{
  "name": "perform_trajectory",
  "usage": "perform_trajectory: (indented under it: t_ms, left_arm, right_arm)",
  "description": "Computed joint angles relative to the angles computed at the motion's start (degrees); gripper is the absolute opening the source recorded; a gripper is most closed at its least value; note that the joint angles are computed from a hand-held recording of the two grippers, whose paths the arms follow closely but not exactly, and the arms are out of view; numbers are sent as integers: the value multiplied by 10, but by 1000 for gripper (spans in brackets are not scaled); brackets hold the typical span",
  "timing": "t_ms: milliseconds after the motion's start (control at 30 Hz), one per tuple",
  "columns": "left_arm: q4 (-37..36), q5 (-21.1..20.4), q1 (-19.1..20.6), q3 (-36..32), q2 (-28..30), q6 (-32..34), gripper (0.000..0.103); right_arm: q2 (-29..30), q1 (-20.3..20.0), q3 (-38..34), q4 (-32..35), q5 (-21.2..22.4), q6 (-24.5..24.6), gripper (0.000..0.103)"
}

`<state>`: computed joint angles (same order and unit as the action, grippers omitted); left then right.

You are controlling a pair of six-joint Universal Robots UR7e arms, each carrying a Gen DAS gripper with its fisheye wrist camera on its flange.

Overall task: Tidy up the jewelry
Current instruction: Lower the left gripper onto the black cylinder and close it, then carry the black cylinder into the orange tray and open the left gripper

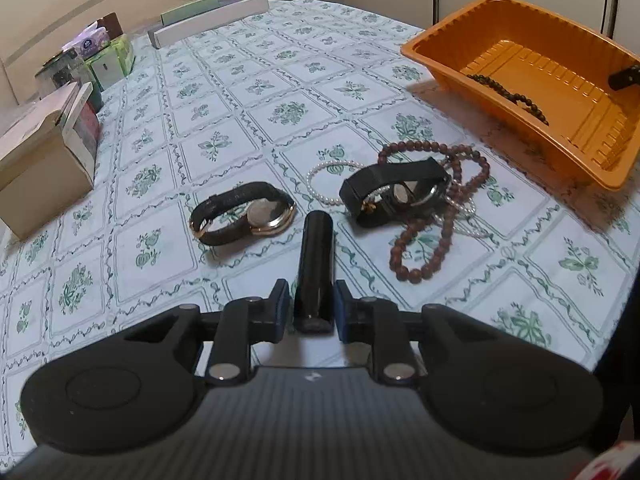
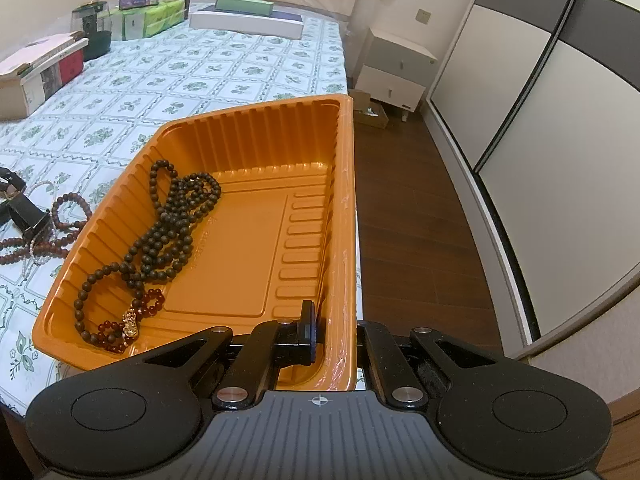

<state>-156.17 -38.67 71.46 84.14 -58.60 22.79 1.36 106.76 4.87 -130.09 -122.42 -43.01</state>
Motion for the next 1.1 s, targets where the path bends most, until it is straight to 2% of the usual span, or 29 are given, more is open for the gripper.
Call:
perform_trajectory:
  t_ms: [300, 733, 900, 1100]
  left_arm:
    - [0, 8, -1, -7, 7, -20, 18]
    - [-31, -15, -26, 0, -4, -27, 18]
    - [-37, -50, -43, -27, 17, -17, 18]
    - [-6, -128, -56, -82, 66, -17, 18]
  right_arm:
    - [-7, 0, 14, -8, 0, -1, 4]
    - [-17, 1, 33, -17, 2, 2, 4]
    - [-21, 0, 41, -21, 2, 2, 4]
    - [-22, 0, 41, -21, 3, 2, 4]
